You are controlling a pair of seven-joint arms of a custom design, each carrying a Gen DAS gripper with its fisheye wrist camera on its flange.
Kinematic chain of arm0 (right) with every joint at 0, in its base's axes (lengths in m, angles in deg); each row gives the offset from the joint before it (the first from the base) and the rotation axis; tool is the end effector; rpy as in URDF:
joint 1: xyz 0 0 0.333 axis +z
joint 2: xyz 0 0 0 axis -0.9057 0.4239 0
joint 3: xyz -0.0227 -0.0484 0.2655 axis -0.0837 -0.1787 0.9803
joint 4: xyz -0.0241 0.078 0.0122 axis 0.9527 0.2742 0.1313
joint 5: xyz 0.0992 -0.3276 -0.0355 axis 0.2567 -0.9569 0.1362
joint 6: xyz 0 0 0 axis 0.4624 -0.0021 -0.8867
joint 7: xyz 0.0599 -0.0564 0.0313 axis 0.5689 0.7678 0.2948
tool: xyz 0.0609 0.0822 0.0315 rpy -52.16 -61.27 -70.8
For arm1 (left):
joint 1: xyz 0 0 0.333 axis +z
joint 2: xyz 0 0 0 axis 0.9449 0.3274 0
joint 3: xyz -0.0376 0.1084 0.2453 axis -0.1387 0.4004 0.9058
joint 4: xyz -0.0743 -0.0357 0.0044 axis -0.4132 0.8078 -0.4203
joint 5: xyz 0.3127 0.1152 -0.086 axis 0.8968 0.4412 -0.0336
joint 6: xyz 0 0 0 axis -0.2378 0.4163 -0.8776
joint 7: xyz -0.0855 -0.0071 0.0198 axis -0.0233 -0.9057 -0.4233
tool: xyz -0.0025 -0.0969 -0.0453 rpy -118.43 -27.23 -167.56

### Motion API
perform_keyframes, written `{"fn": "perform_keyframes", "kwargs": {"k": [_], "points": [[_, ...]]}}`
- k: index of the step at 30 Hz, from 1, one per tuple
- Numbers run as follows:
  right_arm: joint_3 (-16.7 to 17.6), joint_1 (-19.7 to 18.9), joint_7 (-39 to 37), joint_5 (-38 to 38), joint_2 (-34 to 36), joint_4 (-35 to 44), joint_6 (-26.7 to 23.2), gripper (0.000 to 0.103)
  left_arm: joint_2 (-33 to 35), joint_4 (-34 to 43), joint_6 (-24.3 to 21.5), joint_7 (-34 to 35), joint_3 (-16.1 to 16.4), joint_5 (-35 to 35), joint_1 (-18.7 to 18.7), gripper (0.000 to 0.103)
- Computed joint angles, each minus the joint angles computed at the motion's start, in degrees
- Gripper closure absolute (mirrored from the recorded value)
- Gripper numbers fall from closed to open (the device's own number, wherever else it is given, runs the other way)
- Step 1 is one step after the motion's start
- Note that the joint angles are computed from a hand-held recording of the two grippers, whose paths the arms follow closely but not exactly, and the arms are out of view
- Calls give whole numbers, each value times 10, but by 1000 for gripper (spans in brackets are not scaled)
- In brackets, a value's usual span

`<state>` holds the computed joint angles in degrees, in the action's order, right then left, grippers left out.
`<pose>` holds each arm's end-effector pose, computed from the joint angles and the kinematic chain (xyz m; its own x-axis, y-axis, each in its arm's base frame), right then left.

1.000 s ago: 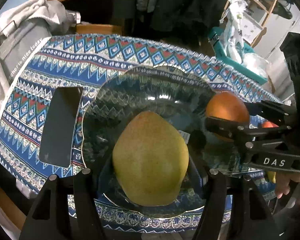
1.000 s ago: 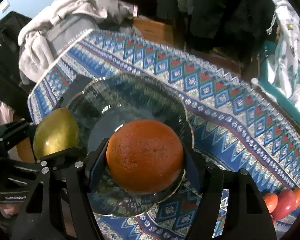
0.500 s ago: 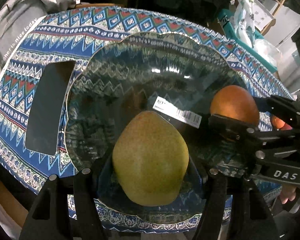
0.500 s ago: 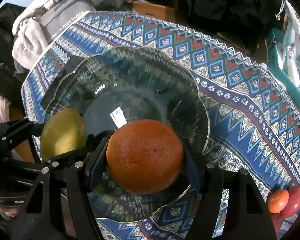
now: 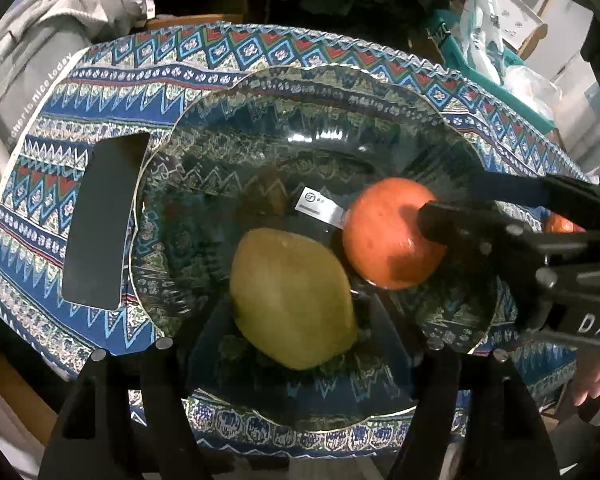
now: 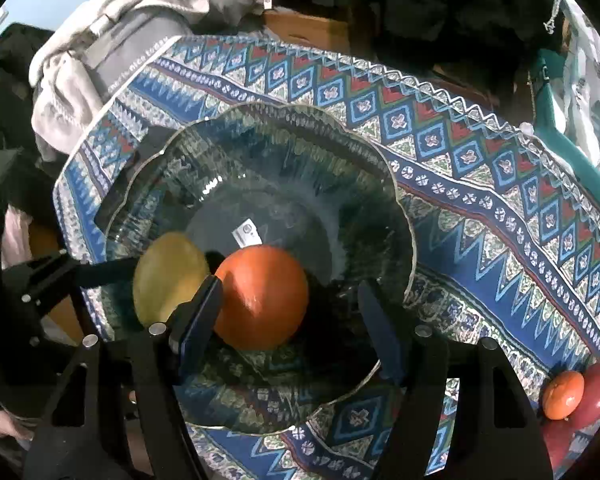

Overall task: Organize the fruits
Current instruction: 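Lower the pear and orange into the glass bowl and open both tools, then withdraw both tools from the bowl toward the remaining fruits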

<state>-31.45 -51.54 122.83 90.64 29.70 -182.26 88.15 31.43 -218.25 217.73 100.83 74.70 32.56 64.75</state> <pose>0.5500 0.2296 0.3562 0.3737 -0.8904 -0.2598 -0.9037 -0.2864 -0.3183 0.5025 -0.1249 0.3322 -0.1102 -0.9900 0.0880 -0.9607 0.0834 -0.2647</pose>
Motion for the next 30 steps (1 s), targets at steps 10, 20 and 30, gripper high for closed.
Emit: {"fn": "perform_keyframes", "kwargs": {"k": [10,20,30], "points": [[-12,0,-1,9,-64,-46,24,32,-43,-8,23,2,-13,-3,-10,25],[-53,3,36,-33,-164,-128,49,31,-55,10,16,16,-33,-17,-36,25],[-100,-7,79,-87,-269,-221,64,25,-49,42,1,43,-51,-41,-70,24]]}}
